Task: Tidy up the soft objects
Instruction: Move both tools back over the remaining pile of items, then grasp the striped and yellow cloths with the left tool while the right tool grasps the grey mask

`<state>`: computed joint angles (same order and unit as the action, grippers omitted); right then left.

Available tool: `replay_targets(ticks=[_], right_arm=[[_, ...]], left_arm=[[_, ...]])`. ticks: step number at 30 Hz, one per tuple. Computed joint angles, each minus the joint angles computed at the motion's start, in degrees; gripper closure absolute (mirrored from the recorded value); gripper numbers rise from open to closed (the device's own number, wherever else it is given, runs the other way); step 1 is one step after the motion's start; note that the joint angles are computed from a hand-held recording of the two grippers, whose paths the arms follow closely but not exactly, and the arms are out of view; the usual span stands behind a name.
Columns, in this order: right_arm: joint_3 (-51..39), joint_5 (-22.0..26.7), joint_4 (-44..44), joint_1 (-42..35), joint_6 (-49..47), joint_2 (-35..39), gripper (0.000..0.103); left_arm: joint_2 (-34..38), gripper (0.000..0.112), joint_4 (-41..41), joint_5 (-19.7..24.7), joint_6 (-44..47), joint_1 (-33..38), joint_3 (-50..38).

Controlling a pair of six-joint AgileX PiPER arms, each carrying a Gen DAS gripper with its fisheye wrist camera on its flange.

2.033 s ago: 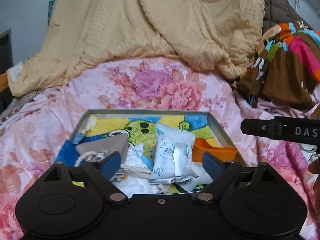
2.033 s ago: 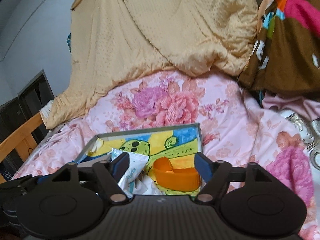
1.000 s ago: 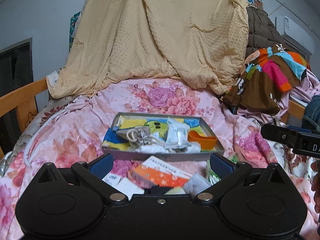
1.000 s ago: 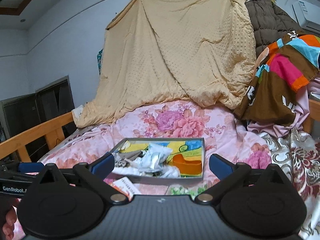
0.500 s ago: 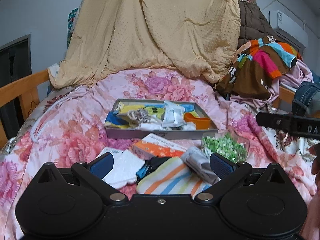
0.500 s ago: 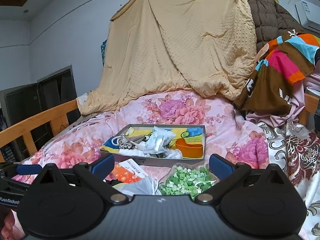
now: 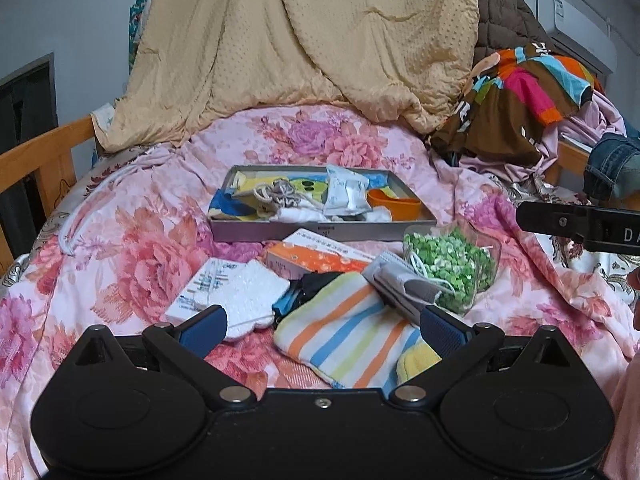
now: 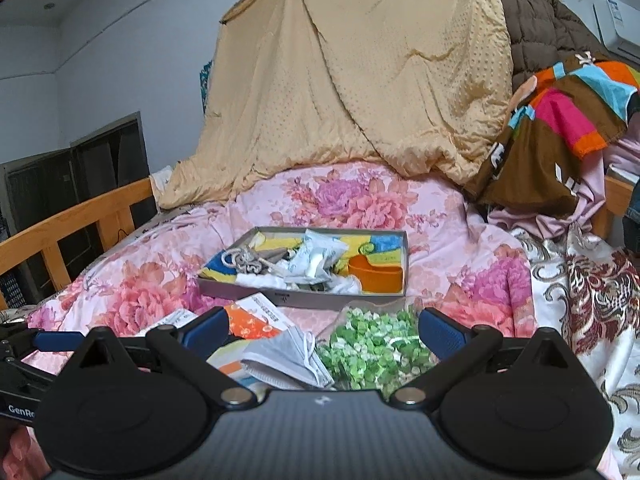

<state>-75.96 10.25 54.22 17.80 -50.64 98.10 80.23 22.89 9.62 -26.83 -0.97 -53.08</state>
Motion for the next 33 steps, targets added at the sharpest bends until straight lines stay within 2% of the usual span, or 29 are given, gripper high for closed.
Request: replay_targets(ticks=[4, 7, 16, 21, 25, 30, 33], right_arm=[[-1.5, 2.0, -13.2, 0.0, 13.6, 0.8, 0.000], [-3.6, 4.9, -22.6, -0.1, 23.4, 2.0, 0.000], [-9.9, 13.2, -39.0, 1.6, 37.9, 5.7, 0.000], [-14.4, 18.5, -40.1, 1.4, 39.4, 8.6, 0.000], [-20.4, 25.0, -36.7, 0.3, 38.0, 12.5, 0.000], [-27.4, 30.1, -32.0, -0.5, 34.1, 17.2, 0.000], [-31.8, 31.7, -33.6, -0.2, 33.5, 20.1, 0.000]], left_arm=[[0.6, 0.010, -7.9, 2.4, 8.5, 0.1, -0.9], [2.0, 0.010, -15.1, 6.1, 15.9, 0.3, -2.4], [4.8, 0.010, -19.8, 10.3, 22.2, -0.4, -4.7], [8.4, 0.010, -24.3, 14.0, 26.9, 0.0, -8.2], [12.1, 0.010, -27.0, 17.4, 29.6, 0.4, -11.7], [16.5, 0.010, -24.5, 19.4, 26.2, 0.1, -15.4], [18.3, 0.010, -22.7, 20.0, 24.5, -0.1, -17.1]])
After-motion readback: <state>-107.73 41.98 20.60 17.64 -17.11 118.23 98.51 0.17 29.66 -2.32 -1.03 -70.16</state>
